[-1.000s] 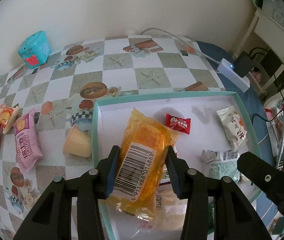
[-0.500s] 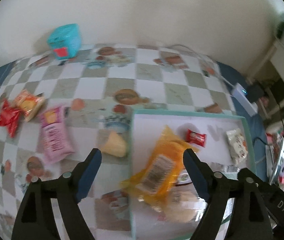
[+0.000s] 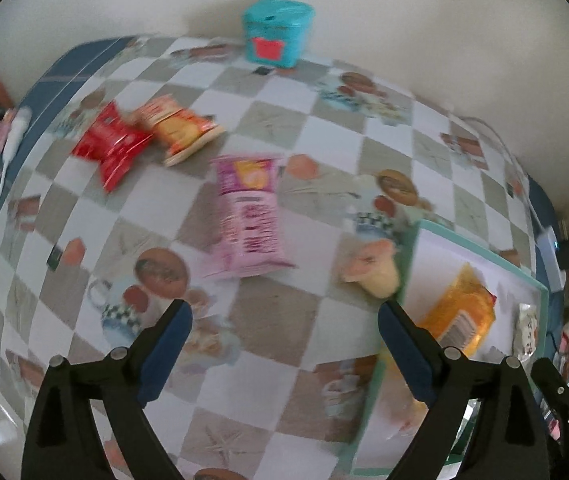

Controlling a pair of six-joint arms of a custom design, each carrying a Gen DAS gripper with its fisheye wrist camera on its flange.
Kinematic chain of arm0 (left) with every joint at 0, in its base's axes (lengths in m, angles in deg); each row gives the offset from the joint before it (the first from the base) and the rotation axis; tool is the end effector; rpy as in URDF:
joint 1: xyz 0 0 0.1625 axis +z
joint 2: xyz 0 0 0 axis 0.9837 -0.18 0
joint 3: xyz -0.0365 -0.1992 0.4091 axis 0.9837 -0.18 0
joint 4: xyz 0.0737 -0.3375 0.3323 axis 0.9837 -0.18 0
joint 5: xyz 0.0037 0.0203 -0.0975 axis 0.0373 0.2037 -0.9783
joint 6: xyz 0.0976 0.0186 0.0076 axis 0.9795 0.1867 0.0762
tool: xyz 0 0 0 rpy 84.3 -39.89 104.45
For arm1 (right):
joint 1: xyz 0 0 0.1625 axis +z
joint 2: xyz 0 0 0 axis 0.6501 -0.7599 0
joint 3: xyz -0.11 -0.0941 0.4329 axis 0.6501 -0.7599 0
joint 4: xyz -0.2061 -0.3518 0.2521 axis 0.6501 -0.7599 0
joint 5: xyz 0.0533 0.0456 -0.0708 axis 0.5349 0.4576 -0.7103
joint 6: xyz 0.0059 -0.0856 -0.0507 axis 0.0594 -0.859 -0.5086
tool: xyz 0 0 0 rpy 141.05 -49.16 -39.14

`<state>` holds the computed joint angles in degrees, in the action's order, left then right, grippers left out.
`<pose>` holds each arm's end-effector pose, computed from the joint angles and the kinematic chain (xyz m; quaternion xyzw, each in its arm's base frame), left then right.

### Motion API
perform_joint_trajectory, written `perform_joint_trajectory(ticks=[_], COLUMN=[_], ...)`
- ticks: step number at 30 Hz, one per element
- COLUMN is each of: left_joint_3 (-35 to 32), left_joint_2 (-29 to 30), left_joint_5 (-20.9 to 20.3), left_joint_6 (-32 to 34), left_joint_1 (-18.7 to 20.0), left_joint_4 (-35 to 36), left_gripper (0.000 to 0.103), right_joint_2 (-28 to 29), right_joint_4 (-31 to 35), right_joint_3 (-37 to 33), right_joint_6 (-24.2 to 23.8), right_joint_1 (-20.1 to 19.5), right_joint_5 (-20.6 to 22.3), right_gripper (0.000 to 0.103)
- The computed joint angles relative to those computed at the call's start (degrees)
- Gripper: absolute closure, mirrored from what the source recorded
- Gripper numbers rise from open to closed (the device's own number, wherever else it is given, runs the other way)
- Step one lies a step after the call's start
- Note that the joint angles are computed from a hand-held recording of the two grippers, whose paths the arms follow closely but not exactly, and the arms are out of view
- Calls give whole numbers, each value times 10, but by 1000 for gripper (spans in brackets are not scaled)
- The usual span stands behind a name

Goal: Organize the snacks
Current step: 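Move both open tools back toward the pink Swiss roll bag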

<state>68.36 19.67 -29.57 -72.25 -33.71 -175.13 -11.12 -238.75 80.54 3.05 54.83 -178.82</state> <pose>-0.3797 -0.6734 0.0719 0.0489 0.9349 -0.1398 0.3226 0.1176 -0.5451 0.3392 -0.2959 -0.8459 0.3694 0.2456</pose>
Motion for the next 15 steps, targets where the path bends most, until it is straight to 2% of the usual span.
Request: perform_joint_trajectory(ticks=[3, 9, 15], left_joint_3=[9, 28, 51], left_joint_2=[-15, -54, -94], left_joint_5=[11, 75, 110], left_joint_6=[-18, -62, -97], left_joint_1=[6, 13, 22], left_joint_4=[4, 27, 38], left_gripper=[9, 9, 9], right_joint_2=[6, 12, 30], right_joint_4=[-8, -13, -12], right_joint_3=[-1, -3, -14], right_joint_6=[-8, -21, -39], right_joint_1=[3, 7, 18], right_joint_5=[0, -1, -1], right_gripper=[3, 1, 0])
